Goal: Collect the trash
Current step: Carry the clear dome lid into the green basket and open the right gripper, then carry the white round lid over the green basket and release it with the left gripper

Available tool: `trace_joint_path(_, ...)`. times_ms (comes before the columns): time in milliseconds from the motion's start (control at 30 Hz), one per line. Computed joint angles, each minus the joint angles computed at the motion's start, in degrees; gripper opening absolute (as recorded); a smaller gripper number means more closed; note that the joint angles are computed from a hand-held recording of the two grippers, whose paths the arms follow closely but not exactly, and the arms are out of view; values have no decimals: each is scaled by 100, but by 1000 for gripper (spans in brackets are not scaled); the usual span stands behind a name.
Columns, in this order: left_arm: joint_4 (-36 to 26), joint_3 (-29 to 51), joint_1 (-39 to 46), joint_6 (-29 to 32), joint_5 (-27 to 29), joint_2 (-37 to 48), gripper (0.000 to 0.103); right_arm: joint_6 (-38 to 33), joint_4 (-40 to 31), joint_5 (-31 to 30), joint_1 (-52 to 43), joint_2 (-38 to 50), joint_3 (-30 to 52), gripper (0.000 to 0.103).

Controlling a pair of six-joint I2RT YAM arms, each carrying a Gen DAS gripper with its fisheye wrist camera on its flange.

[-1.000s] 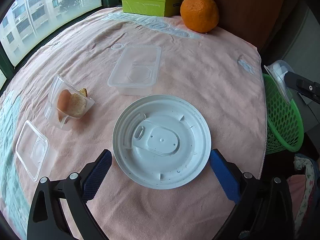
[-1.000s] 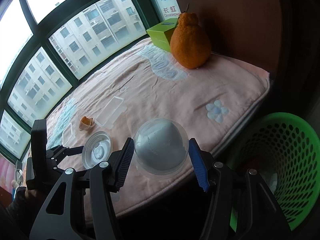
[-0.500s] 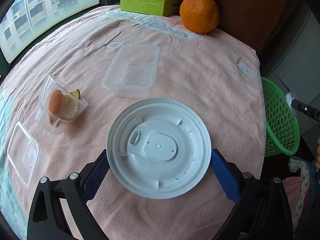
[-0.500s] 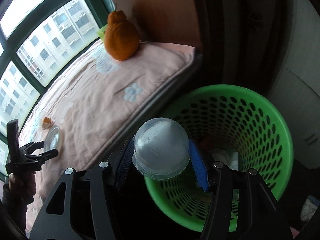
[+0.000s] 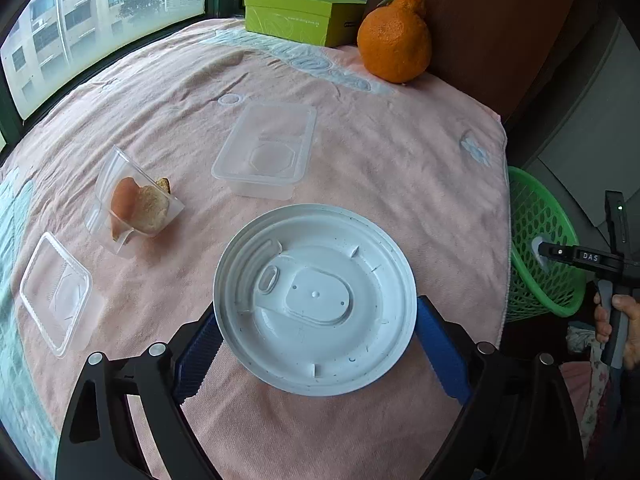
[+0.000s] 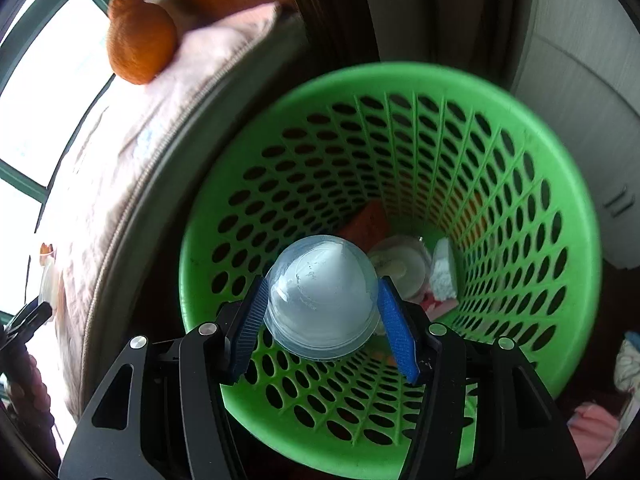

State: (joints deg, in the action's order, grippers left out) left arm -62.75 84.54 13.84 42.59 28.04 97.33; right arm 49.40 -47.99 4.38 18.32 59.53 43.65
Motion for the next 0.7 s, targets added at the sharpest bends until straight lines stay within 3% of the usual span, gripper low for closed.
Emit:
trace_joint_path(333,-481,209,-103,126,442,-441,88,215,373,-534,-242,184,-403,57)
trace_joint_path(467,-638,333,-341,30,604,-559,88,261,490,-701,-282,18,-543,65)
trace_joint_path(700,-673,321,-1044,-284,687,-795,88,407,32,-378,-90,-478,-369,66)
